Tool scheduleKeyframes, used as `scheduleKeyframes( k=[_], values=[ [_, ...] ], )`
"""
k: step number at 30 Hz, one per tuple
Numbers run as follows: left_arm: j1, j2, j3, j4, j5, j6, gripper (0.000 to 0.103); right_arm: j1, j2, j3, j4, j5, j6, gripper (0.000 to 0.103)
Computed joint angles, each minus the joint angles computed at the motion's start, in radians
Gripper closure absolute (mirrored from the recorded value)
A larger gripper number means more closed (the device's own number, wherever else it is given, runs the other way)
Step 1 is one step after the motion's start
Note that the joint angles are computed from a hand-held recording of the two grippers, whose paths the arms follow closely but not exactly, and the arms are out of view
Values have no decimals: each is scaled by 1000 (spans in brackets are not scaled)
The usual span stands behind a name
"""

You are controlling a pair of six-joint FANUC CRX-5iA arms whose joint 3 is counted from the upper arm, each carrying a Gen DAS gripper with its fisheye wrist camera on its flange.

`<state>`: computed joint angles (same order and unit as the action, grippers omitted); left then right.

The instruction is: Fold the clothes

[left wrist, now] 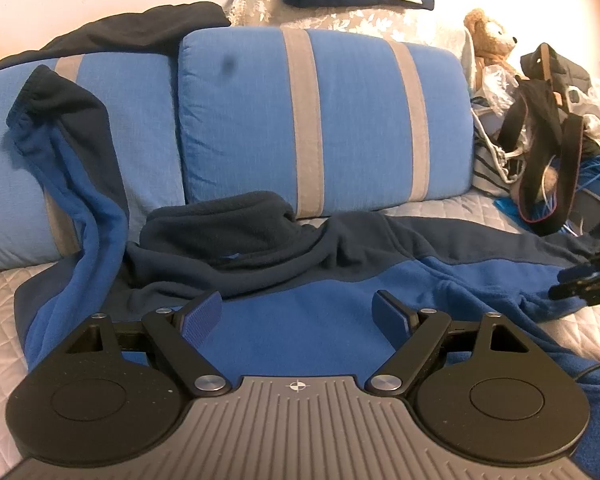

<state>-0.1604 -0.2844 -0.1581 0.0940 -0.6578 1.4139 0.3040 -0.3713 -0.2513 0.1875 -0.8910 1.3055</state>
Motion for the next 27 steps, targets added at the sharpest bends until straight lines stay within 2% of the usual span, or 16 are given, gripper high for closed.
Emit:
scheduleKeyframes(
  k=[3, 5, 8, 10, 15, 20, 21, 22, 25, 27],
  values=[
    [-3, -2, 0, -11, 2, 11, 20, -4, 48, 20, 13, -53, -15, 50],
    [-3, -7, -7, -11, 10, 11, 20, 7, 62, 26, 42, -51, -30, 49],
    [-8, -19, -20, -22, 34, 6, 20, 33, 70, 46, 98, 7, -52, 42],
    [-18, -30, -21, -58, 54, 37, 20, 48, 80, 79, 121, 47, -64, 27],
    [-33, -31, 53, -165, -23, 156, 20, 101, 117, 195, 143, 151, -69, 14],
    [-2, -64, 90, -154, -48, 90, 20, 166, 155, 287, 200, 244, -67, 6],
    [9, -70, 100, -145, -51, 75, 20, 179, 161, 290, 236, 272, -82, 4],
    [25, -74, 108, -126, -55, 59, 20, 194, 164, 274, 321, 307, -145, 4],
    [84, -82, 130, -43, -68, 12, 20, 224, 183, 212, 675, 374, -432, 3],
    [118, -87, 144, -11, -75, -9, 20, 247, 203, 230, 721, 382, -488, 0]
  ],
)
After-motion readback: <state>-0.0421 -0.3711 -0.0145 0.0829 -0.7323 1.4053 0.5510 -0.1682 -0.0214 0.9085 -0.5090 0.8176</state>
